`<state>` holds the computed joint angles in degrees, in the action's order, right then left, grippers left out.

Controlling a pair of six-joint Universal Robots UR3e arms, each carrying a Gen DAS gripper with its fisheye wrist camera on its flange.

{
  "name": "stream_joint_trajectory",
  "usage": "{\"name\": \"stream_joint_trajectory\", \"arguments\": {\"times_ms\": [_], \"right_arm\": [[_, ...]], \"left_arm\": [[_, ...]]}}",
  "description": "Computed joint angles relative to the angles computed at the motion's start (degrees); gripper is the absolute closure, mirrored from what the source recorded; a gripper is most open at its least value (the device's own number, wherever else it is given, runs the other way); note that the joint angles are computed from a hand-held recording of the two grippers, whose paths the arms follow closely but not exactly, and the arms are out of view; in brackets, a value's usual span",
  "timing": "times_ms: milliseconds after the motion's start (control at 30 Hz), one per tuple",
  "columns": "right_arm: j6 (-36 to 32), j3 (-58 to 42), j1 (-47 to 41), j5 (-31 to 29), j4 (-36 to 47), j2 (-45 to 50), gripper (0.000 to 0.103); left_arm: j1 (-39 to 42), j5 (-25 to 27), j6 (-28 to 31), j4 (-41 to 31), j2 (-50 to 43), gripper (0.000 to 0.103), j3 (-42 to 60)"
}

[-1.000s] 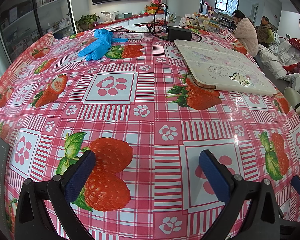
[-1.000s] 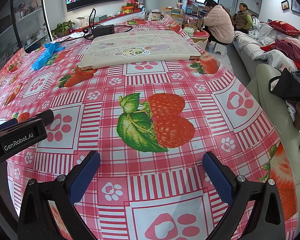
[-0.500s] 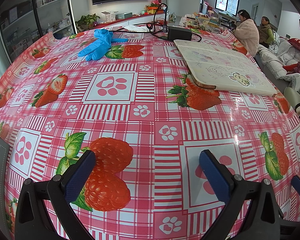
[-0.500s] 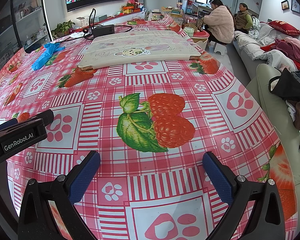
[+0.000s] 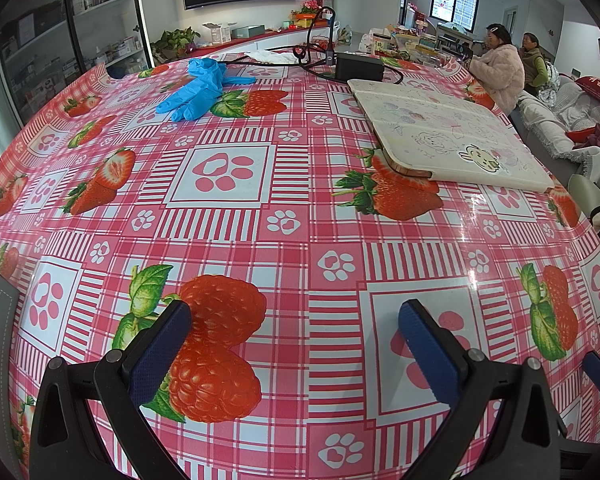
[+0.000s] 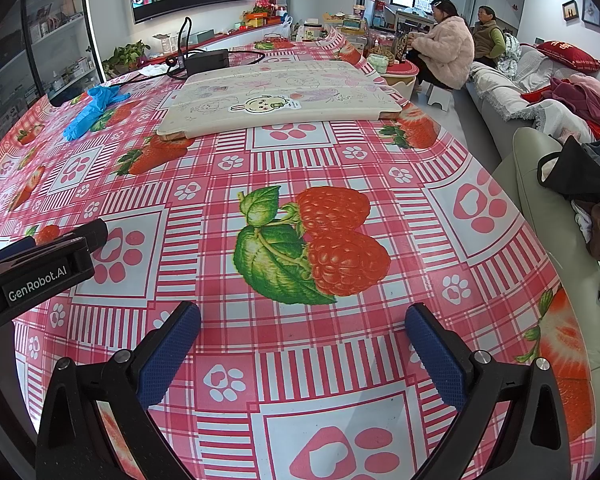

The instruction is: Organize snacks

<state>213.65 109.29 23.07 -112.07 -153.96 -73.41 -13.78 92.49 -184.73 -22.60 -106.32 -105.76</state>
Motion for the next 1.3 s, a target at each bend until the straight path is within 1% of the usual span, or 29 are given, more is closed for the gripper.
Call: {"name": "stream_joint_trajectory", "arguments": {"times_ms": [1300], "right_arm": [[0.0,0.0,0.0,0.0,0.0,0.0,0.001]], "left_arm": [[0.0,0.0,0.0,0.2,-0.5,0.000,0.3]]}}
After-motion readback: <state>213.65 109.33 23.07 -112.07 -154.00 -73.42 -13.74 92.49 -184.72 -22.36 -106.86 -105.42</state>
